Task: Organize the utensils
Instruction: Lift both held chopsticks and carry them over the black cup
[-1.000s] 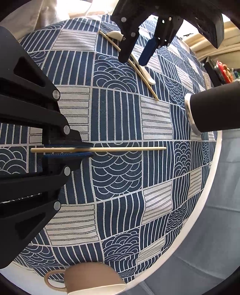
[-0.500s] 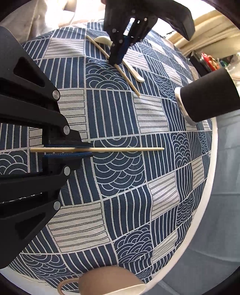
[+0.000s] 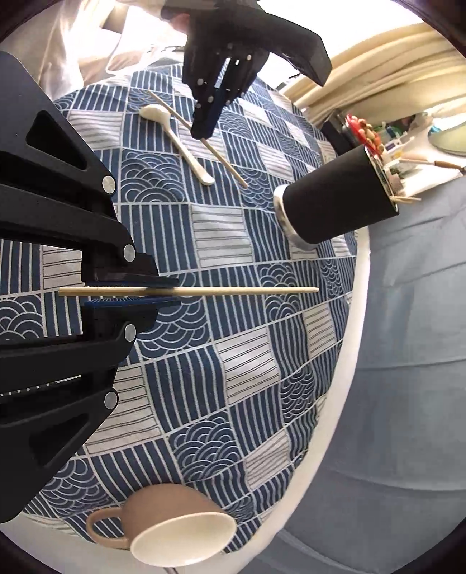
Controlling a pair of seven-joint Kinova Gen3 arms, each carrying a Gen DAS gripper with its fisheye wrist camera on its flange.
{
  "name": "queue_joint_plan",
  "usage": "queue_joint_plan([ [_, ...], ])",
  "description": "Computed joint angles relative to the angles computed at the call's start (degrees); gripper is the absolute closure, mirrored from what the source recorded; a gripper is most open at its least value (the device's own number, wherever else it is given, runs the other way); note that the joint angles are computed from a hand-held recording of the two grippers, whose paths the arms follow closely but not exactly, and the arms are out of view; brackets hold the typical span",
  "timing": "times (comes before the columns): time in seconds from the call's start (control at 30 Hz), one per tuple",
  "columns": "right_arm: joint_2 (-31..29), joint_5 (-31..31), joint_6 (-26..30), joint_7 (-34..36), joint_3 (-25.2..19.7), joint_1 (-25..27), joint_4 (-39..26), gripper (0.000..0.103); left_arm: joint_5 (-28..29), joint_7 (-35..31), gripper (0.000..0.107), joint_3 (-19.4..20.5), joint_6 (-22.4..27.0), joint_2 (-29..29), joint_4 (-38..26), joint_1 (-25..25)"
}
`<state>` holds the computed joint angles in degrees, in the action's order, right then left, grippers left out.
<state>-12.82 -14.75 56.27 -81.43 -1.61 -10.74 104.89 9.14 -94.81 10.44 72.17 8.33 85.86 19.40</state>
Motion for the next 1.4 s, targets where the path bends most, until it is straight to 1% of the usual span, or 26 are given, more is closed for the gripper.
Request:
queue_joint_plan([
  [0.1, 0.5, 0.6, -0.1, 0.1, -0.5, -0.4, -2.1, 0.098, -1.1, 1.6, 0.102, -0.5, 0.1, -0.7, -1.7, -0.1],
  [0.2, 1.0, -1.4, -0.5, 1.7, 0.4, -0.8, -3.8, 0.098, -2.5, 2.2, 0.102, -0.9, 0.6, -1.2, -3.4, -0.6],
  [0.27, 1.3, -1.7, -1.1, 2.0, 0.3, -0.9, -4.8, 0.098, -3.5, 3.0, 0.102, -1.2, 0.9, -1.2, -4.7, -1.0],
  [0.4, 2.1, -2.2, -2.3, 2.4, 0.0, -1.1, -7.0, 0.098, -4.0, 2.2, 0.102, -2.0, 1.9, -2.2, -6.4, -2.7],
  [0.5, 3.2, -3.1, -3.0, 3.0, 0.2, -1.2, -8.9, 0.098, -6.1, 3.1, 0.102, -2.0, 2.9, -2.2, -8.1, -2.8],
  [0.63, 5.5, -3.9, -3.1, 4.1, 0.1, -1.3, -12.1, 0.098, -6.7, 3.3, 0.102, -2.7, 4.1, -2.2, -10.6, -4.1],
  [0.83, 8.7, -6.2, -3.9, 6.9, -0.4, -1.1, -16.3, 0.098, -9.1, 3.6, 0.102, -3.5, 5.5, -1.4, -15.2, -5.4],
  [1.1, 13.0, -11.0, -4.5, 8.6, -1.5, -0.3, -22.1, 0.098, -7.8, 1.8, 0.102, -4.8, 7.9, 0.5, -23.1, -8.6],
  [1.17, 14.0, -10.9, -4.7, 8.0, -2.0, -0.3, -23.6, 0.098, -6.7, 1.0, 0.102, -4.9, 7.8, 0.9, -24.7, -9.4],
  [1.23, 14.8, -10.8, -5.4, 7.1, -2.5, -0.4, -24.7, 0.098, -6.9, 1.0, 0.102, -5.0, 7.7, 1.7, -26.5, -9.5],
  [1.3, 15.6, -12.1, -6.3, 7.3, -3.0, -0.2, -25.2, 0.098, -5.0, -0.1, 0.102, -4.9, 7.5, 2.7, -28.3, -10.5],
  [1.4, 16.8, -11.2, -7.8, 4.3, -3.6, -0.8, -26.6, 0.098, -2.8, -2.1, 0.102, -4.7, 7.8, 4.8, -31.3, -11.5],
])
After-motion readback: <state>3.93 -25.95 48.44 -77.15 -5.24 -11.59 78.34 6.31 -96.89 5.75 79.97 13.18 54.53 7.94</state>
